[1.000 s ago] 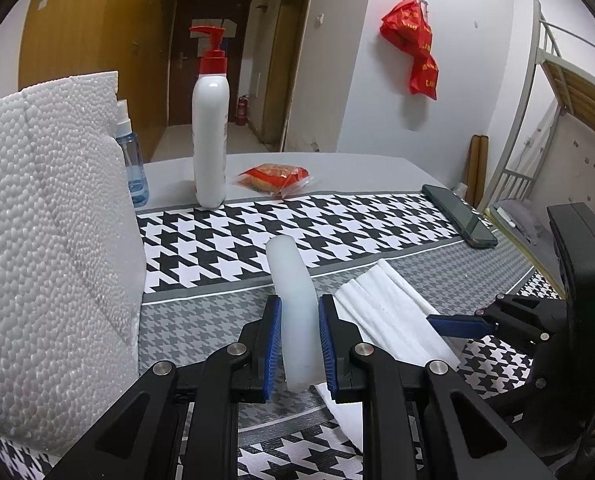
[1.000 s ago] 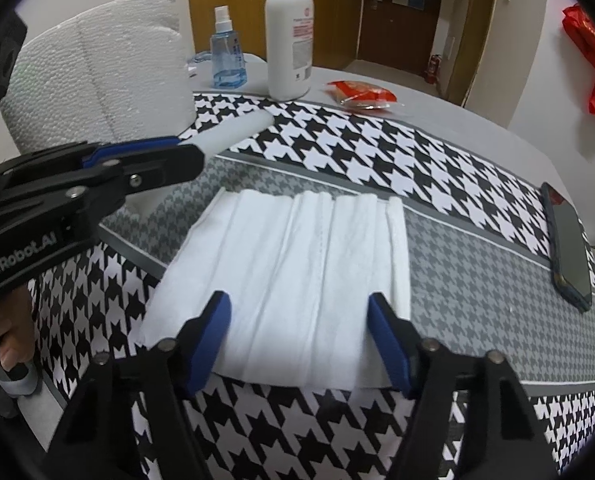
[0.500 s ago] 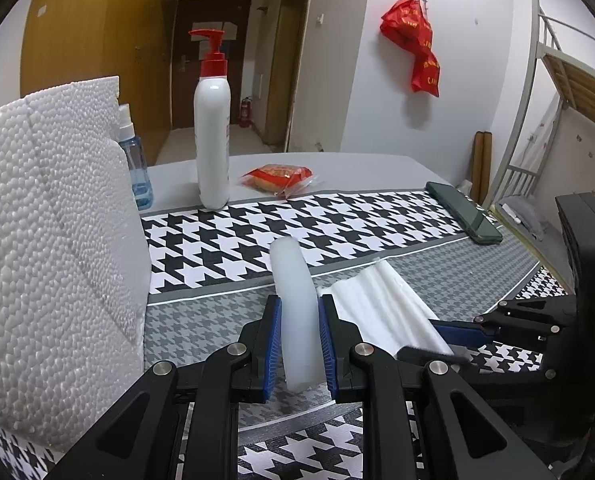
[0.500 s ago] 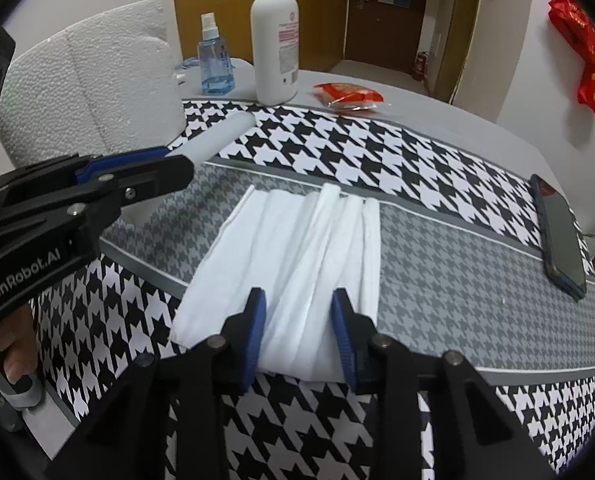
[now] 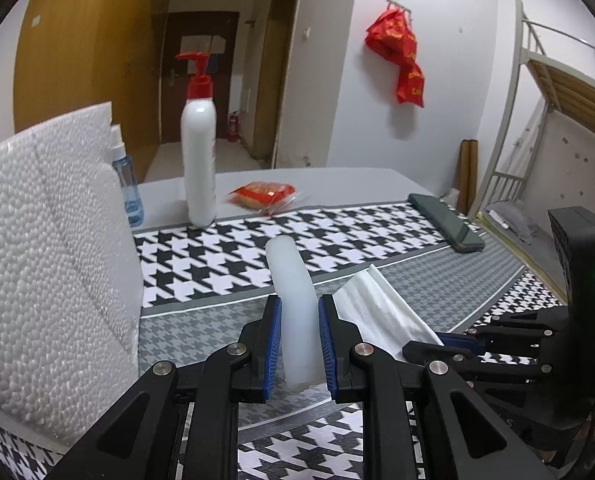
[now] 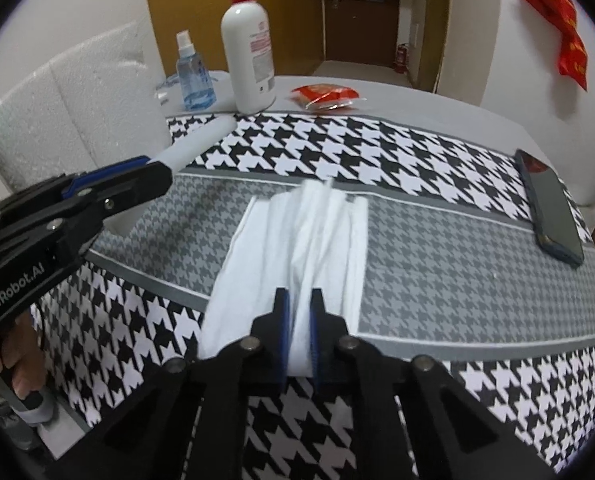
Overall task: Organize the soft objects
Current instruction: 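Grasp the folded white towel with the right gripper and lift it while the left gripper holds the tube, then carry the white towel with the right gripper over the foam box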
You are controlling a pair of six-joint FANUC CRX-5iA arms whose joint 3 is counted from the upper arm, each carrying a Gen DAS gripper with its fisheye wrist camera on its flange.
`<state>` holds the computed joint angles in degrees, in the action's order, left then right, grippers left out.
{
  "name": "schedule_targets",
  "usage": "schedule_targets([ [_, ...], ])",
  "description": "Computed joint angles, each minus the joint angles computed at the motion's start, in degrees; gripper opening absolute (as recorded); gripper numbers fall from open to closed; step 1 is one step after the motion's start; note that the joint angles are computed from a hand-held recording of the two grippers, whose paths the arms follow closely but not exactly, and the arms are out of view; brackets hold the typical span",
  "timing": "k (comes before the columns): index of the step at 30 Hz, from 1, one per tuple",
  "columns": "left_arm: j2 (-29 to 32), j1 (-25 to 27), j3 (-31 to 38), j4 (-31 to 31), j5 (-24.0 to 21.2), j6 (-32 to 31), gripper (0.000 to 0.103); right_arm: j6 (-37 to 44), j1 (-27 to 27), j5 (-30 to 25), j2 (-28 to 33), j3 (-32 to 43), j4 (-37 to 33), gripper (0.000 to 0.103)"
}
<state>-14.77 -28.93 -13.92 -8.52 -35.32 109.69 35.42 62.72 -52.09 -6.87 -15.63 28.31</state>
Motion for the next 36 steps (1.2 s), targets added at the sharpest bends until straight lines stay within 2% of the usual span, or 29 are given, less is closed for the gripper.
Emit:
schedule_targets([
  [5,-1.4,-0.5,-0.9,1.4,0.9,-2.7,0.02,-6.1,2.6,0.3,-4.0,-3.4,4.1,0.01],
  [12,-5.8,-2.4,-1.1,-1.4,0.3,-1.7,0.02,-12.0,5.5,0.3,-7.6,-6.1,9.7,0.01],
  [19,-9.3,-6.4,0.4,-7.9,-1.9,2.0,0.02,-16.6,7.4,0.6,-10.4,-8.0,15.3,0.01],
  [29,-12.4,-11.6,3.2,-18.8,-7.5,8.9,0.02,-21.8,10.4,1.3,-13.2,-9.7,22.6,0.01],
  [36,-14.9,-12.9,3.7,-22.4,-9.6,10.1,0.02,-23.7,11.6,2.5,-13.0,-9.6,27.3,0.01],
])
